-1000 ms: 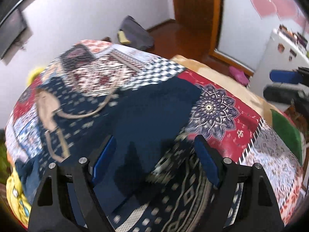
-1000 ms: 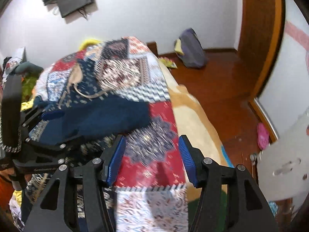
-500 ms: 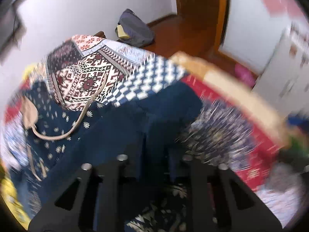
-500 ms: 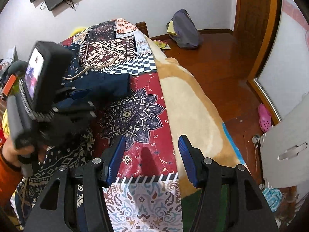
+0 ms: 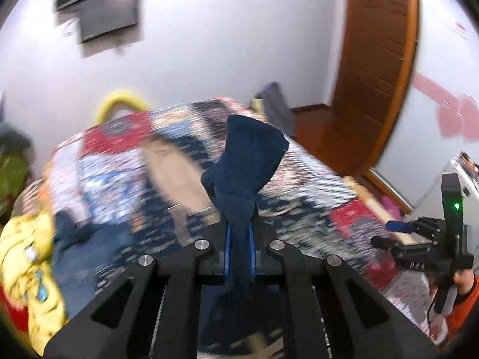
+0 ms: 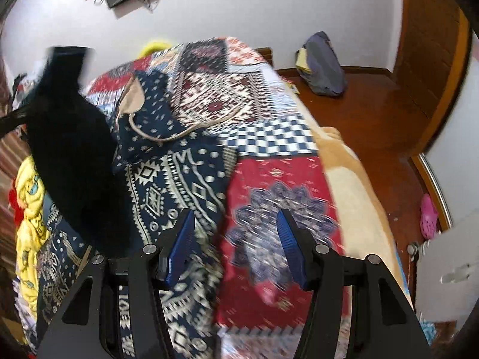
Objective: Fold large clothes
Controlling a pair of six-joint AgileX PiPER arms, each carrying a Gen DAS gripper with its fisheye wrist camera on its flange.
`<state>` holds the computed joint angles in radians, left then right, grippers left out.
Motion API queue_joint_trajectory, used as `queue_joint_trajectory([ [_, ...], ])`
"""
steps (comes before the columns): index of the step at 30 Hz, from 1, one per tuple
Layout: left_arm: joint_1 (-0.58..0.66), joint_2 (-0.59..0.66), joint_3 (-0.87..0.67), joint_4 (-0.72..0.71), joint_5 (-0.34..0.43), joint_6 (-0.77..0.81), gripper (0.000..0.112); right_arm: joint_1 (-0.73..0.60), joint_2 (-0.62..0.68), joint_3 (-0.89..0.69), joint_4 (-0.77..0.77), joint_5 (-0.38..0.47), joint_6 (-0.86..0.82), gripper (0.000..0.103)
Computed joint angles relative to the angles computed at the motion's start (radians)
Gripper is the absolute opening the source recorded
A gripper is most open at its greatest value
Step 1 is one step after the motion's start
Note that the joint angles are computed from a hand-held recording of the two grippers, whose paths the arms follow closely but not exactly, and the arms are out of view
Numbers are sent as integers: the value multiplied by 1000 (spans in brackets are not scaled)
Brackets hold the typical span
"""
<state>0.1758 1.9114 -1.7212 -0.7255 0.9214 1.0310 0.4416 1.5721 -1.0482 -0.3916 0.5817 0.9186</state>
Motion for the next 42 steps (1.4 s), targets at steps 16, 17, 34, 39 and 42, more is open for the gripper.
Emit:
queue_joint_trajectory([
  [16, 312, 417, -201, 126, 160, -95, 12, 69, 272, -157, -31, 105, 30, 68],
  [17, 322, 415, -183, 132, 155, -88, 16, 73, 269, -156, -33, 110, 34, 68],
  [34, 401, 300, -146, 219, 89, 65, 49, 141, 277, -352, -38, 337, -76, 71],
  [39, 353, 311, -327, 166, 187, 13, 58, 147, 268, -478, -65, 363, -119, 71],
  [42, 307, 381, -517, 151, 277, -76, 60, 112, 286, -580, -18, 329, -167, 71],
])
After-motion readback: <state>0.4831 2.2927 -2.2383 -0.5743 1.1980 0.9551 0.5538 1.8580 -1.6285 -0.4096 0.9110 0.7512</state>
